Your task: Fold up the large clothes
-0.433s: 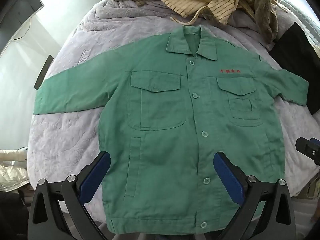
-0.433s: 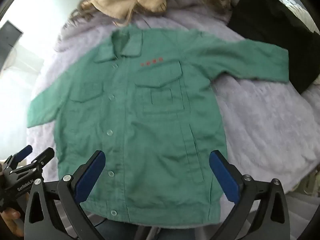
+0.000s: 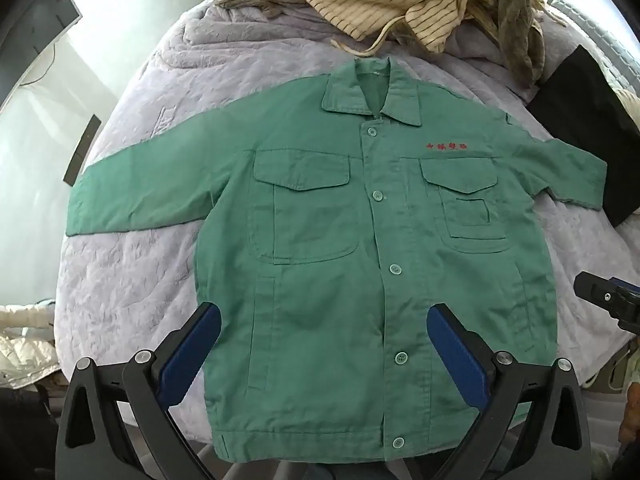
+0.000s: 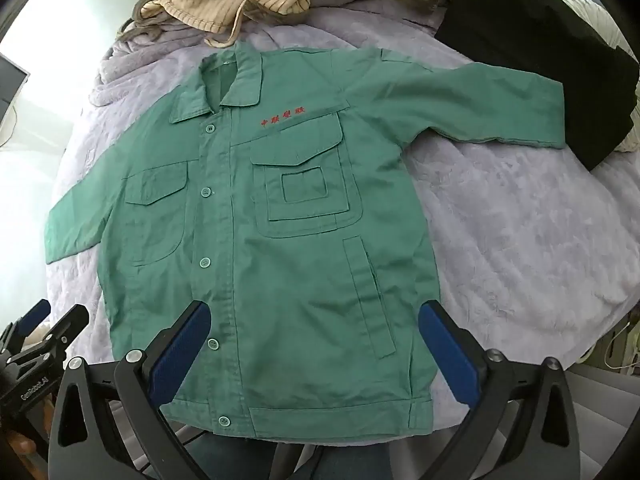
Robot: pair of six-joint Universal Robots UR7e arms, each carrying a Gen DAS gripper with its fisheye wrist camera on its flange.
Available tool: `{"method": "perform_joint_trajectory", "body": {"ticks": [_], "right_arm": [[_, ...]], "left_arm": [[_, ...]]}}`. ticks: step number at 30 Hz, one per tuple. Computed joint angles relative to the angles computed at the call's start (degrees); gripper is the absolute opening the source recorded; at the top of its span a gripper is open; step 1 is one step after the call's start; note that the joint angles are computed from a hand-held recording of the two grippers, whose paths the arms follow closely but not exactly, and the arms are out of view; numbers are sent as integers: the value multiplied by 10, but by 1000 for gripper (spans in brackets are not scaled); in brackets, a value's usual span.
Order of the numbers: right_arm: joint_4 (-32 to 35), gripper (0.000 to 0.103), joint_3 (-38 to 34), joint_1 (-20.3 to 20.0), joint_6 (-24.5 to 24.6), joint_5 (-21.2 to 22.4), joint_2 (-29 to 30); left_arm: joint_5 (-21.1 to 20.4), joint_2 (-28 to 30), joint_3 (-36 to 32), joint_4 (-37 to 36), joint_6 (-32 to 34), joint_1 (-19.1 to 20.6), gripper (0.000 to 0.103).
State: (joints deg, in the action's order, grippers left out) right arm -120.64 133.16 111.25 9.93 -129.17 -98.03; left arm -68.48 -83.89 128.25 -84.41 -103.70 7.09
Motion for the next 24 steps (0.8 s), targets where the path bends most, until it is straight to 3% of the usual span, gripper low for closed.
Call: {"method": "perform_joint_trajectory", "body": {"ticks": [11,24], "right_arm": [[11,103,-7,0,-1,-15,0],[13,103,-7,0,-3,-4,16]], "left_arm": [[-13,12,2,-27,3,12,103],[-17,11,3,-28,3,11,103]]}}
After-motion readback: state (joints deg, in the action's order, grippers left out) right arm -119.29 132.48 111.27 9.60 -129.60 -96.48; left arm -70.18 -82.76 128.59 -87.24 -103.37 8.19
